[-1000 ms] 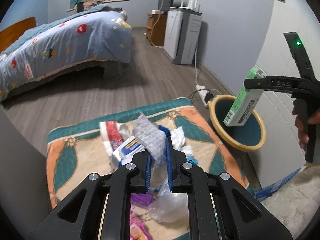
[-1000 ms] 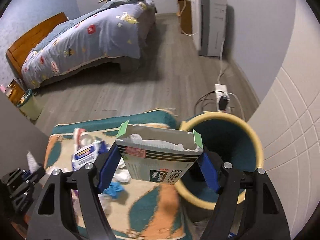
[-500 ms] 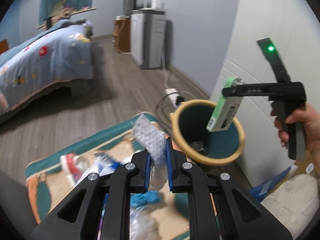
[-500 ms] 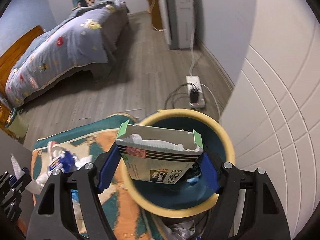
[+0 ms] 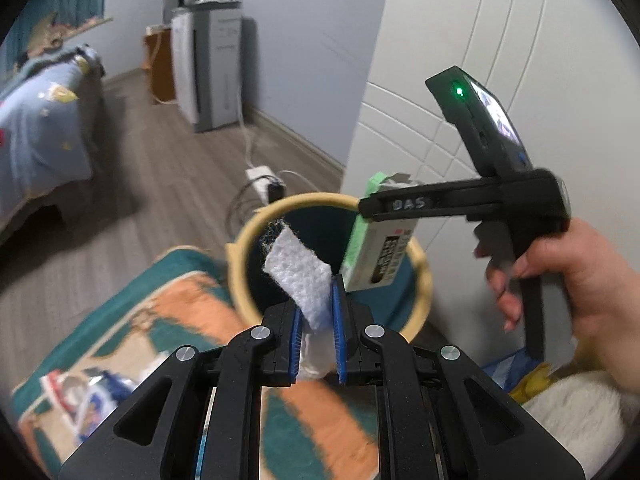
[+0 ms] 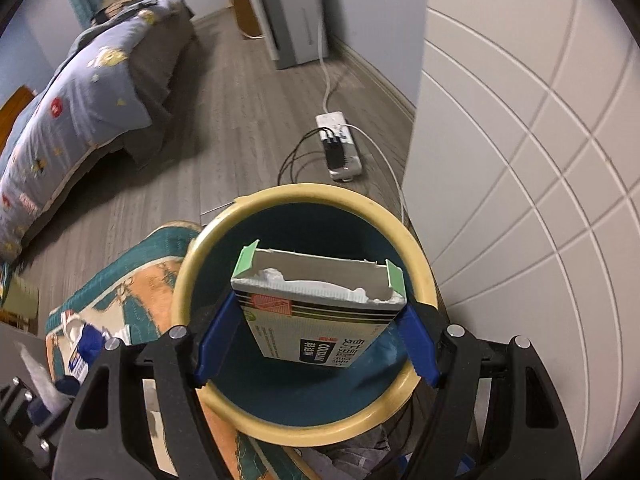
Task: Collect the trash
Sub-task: 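Carry the tissue and the COLTALIN box over the bin with both tools, then open both tools to drop the tissue and box into the bin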
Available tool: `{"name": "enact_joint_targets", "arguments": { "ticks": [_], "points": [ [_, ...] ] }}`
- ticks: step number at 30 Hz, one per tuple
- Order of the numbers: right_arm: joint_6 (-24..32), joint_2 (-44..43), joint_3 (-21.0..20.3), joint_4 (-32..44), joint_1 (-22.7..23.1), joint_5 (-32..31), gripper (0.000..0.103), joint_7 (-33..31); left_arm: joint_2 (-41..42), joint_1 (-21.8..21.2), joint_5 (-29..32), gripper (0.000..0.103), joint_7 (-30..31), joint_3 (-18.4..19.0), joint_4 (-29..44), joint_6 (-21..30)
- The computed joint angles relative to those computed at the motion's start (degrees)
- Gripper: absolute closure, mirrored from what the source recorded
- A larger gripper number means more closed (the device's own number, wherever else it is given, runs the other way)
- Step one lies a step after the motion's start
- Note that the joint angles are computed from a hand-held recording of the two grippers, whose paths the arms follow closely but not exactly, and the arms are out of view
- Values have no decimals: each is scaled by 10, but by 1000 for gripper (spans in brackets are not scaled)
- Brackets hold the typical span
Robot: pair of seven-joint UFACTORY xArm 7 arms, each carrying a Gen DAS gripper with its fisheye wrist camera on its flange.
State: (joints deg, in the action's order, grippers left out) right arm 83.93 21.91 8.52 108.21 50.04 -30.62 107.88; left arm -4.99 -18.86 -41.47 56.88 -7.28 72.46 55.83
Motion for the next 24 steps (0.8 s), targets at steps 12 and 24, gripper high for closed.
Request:
{"name": "enact_joint_targets", "arguments": {
  "ticks": [12, 24],
  "points": [
    [-3, -13, 6, -30, -10, 4, 30, 31, 78, -13, 20, 54, -30, -34, 38, -48],
    [-44, 10, -1, -23, -19, 12, 27, -11, 59, 9, 8, 25, -4, -19, 1, -90]
  ]
}}
